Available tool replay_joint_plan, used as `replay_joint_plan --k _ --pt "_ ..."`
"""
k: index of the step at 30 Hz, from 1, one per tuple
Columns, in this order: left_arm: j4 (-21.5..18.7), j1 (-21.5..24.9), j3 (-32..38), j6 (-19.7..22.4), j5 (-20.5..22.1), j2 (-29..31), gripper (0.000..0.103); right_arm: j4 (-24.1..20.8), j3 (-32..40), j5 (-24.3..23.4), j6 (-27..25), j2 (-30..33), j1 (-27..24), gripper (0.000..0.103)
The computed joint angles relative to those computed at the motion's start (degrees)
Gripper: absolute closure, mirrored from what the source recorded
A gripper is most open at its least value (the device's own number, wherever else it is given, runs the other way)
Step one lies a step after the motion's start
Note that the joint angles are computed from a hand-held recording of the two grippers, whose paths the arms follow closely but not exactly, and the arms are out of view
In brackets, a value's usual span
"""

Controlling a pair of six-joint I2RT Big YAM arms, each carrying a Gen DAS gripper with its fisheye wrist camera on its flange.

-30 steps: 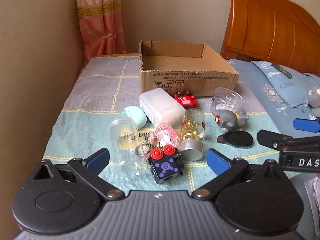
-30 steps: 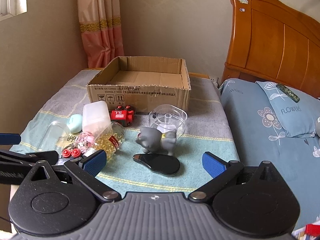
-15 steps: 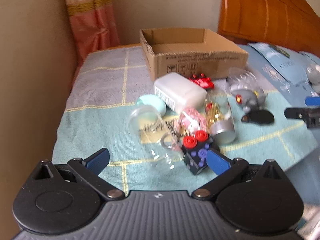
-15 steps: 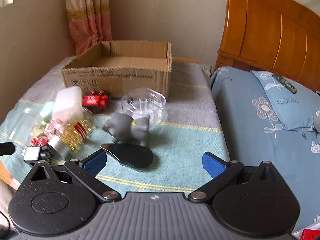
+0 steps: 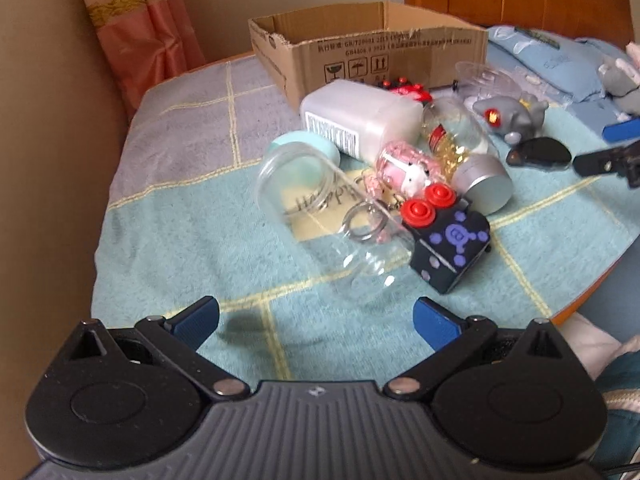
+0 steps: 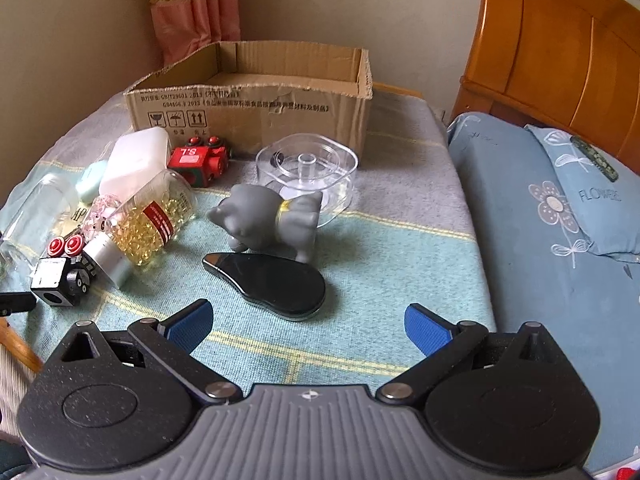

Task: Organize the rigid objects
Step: 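Move the left tool toward the clear plastic jar and close on it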

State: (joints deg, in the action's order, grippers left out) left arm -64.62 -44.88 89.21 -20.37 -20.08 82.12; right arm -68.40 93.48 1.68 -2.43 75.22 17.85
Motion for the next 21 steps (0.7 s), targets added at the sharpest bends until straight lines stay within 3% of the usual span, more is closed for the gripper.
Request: replay_joint_plan --k 8,14,21 --pt "3.26 2.94 -1.81 1.77 6.38 -0.91 0.0 -0.97 0.58 0.27 0.73 2.36 0.49 0.0" --pt "4.21 4.34 -1.93 7.14 9.63 -0.96 0.0 -3.09 2.31 -1.42 2.67 4.89 1.4 0.0" --pt "6.35 7.19 -2.5 14.8 16.69 -1.04 0.0 -1.83 3.44 0.45 4.29 6.51 3.41 0.0"
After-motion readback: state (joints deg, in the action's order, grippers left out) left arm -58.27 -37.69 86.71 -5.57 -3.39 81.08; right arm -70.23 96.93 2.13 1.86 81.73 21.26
